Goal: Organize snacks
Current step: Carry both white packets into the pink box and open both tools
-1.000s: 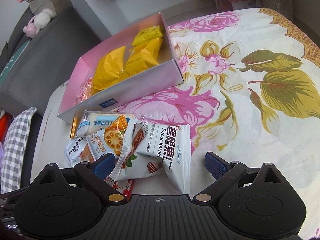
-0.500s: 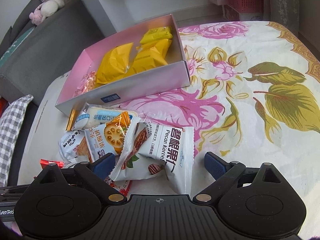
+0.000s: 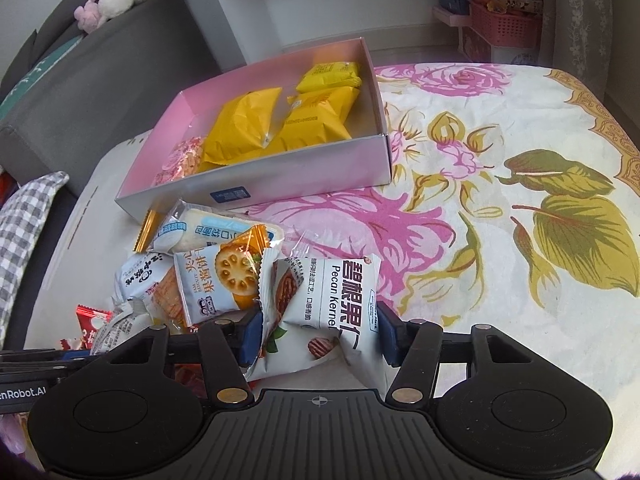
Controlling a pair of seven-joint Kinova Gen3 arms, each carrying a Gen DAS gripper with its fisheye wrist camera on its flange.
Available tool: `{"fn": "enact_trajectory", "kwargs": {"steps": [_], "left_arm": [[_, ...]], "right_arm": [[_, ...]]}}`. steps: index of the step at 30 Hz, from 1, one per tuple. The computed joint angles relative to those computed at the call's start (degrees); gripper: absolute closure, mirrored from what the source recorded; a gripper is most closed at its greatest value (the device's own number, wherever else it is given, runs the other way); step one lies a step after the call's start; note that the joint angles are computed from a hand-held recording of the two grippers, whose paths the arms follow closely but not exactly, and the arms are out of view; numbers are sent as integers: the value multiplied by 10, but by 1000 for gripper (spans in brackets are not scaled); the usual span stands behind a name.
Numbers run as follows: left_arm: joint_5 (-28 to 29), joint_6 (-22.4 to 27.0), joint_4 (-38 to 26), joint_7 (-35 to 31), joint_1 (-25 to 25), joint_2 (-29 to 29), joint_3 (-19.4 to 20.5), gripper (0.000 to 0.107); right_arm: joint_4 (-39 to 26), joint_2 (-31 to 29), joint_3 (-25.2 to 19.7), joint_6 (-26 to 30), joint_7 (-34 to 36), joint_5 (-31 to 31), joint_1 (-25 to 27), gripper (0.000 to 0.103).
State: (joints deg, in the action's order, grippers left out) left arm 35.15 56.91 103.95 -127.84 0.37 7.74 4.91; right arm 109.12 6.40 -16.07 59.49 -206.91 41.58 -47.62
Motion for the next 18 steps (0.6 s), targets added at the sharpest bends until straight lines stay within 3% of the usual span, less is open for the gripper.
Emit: {"fn": "enact_trajectory", "kwargs": {"steps": [18], "left_arm": [[43, -5, -13, -17, -10, -12, -6, 76]], "right_arm": [[5, -34, -17, 22, -47, 29, 11, 48]]}}
